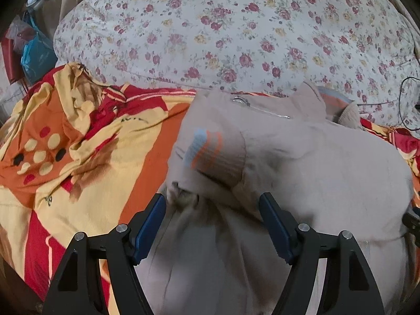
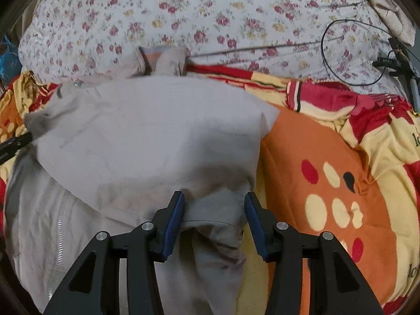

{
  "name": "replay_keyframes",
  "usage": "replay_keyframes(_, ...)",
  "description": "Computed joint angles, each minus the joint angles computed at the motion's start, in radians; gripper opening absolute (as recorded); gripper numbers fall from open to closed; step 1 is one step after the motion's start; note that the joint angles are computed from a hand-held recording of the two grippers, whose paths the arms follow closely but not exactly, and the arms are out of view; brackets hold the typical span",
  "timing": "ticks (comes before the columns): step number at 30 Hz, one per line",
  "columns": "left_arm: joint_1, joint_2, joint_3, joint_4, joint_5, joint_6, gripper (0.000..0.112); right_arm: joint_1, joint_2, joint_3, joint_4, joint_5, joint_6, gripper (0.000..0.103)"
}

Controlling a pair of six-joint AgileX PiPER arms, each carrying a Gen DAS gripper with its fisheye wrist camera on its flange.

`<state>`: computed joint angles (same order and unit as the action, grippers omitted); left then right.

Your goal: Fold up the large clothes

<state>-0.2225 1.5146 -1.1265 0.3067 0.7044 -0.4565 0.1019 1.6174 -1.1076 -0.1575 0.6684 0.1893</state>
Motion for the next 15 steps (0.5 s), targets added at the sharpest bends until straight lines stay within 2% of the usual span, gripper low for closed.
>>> replay_keyframes(5,0.010,-0.097,0.055,-0.044,0.017,0.068,0.073,-0.006,-0.036,0.020,0.017,-0.001,-0.005,0.049)
replay_keyframes(9,0.026,-0.190,0.109,-0.104,0.039,0.134,0.073,0.016,-0.086,0.041,-0.029,0.015,0.019,0.055)
replay_keyframes(15,0.043,-0.360,0.196,-0.148,0.108,0.221,0.073,0.028,-0.194,0.113,-0.007,0.045,-0.013,0.057)
